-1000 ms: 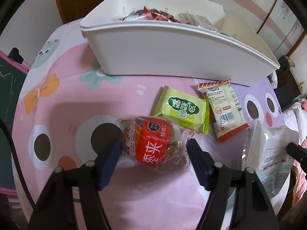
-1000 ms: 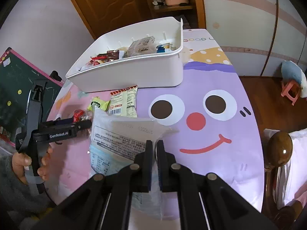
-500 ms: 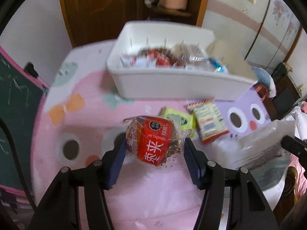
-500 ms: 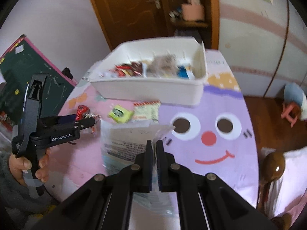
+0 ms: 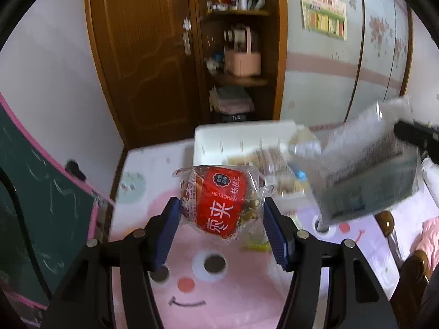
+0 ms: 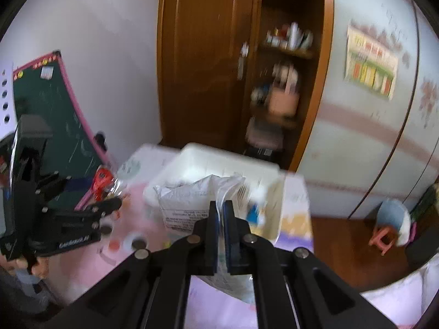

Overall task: Organize snacks
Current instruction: 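Lower the sausage snack and clear bag into the white tray and open both tools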

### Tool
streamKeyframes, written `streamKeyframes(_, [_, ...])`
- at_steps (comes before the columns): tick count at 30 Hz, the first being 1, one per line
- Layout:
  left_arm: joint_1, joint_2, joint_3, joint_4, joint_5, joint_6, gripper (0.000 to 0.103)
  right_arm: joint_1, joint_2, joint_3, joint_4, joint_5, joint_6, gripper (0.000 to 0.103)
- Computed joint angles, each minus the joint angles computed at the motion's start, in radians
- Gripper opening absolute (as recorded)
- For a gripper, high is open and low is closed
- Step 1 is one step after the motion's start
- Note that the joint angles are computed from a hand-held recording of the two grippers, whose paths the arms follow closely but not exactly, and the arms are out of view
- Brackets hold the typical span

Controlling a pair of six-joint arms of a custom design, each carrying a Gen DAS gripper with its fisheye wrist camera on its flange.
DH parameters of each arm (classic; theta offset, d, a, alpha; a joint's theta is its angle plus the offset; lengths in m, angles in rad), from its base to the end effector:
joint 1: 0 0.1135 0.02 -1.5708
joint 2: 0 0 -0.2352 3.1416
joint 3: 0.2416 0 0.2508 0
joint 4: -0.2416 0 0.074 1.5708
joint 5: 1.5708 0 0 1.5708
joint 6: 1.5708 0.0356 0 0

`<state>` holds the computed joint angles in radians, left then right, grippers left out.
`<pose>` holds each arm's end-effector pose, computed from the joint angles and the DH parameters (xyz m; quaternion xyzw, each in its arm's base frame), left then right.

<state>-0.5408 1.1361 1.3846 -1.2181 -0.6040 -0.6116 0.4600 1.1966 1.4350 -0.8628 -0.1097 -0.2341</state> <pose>0.1824 -0.0860 0.3597 -0.1203 0.9082 0.0842 0.3918 0.2180 0.1124 0.3843 -0.3258 0.8273 0.0998 0.4467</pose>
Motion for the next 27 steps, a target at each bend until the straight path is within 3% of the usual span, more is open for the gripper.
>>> streamKeyframes(7, [0.099,0.152,0.282,0.01,-0.016,0.178,0.059,0.032,0.175,0.296,0.042,0.08,0.07,0.003])
streamKeyframes(15, [0.208,0.393,0.577,0.015,-0.001,0.289,0.059,0.068,0.345,0.485,0.081,0.166,0.099,0.003])
streamKeyframes(19, [0.254,0.492,0.655,0.019,0.034,0.297,0.059,0.069,0.436,0.561,0.079,0.173,0.111,0.003])
streamKeyframes(24, [0.304,0.551,0.638,0.064,0.078,0.298,0.06,0.064,0.534,0.625,0.071,0.182,0.12,0.004])
streamKeyframes(26, [0.316,0.573,0.627,0.087,0.083,0.298,0.063,0.058,0.611,0.69,0.033,0.184,0.127,0.005])
streamKeyframes(27, [0.322,0.59,0.632,0.099,0.089,0.297,0.072,0.052,0.65,0.731,0.008,0.175,0.128,0.008])
